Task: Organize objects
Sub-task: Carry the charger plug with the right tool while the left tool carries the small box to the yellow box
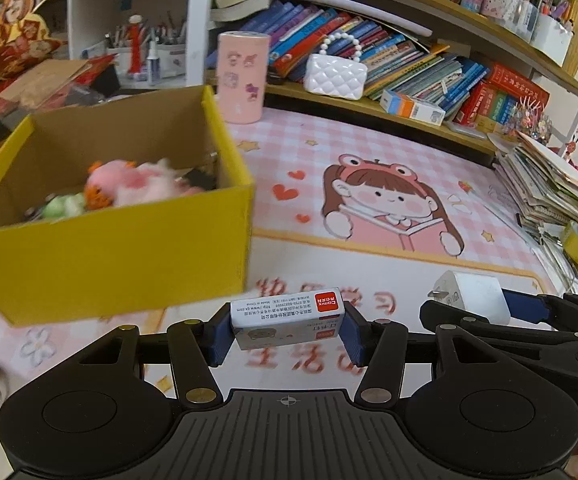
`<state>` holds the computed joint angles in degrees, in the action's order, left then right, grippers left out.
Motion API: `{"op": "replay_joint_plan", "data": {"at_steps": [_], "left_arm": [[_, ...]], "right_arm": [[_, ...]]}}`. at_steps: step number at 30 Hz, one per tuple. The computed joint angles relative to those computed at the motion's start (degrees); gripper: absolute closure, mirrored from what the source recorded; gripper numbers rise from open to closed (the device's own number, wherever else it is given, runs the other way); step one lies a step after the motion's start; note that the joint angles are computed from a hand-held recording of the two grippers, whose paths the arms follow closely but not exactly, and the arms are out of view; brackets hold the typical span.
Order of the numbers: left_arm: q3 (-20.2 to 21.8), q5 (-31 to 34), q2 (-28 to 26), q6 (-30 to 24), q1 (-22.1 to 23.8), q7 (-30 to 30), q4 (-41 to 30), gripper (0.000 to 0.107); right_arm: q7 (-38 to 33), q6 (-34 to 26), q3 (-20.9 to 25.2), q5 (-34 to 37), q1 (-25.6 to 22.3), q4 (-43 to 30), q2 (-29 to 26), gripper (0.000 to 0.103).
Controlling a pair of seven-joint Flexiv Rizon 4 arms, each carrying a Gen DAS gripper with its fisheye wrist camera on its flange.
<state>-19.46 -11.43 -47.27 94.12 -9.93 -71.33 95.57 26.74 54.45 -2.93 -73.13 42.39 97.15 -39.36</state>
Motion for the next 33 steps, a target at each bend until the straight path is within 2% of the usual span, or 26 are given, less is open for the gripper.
{"op": "replay_joint_plan", "data": {"at_steps": [15, 33], "left_arm": [[-6.6, 6.0, 6.8, 7.7, 13.3, -2.6, 16.3, 0.054], [-10.2, 16.3, 10.2, 13.9, 25.0, -9.1, 24.9, 0.054]], "right_arm": [[-1.8, -3.5, 0.8, 4.2, 7.4, -6.4, -3.8, 0.039], [-4.5, -5.7, -0.8, 7.3, 13.7, -13.8, -8.0, 0.039]]}}
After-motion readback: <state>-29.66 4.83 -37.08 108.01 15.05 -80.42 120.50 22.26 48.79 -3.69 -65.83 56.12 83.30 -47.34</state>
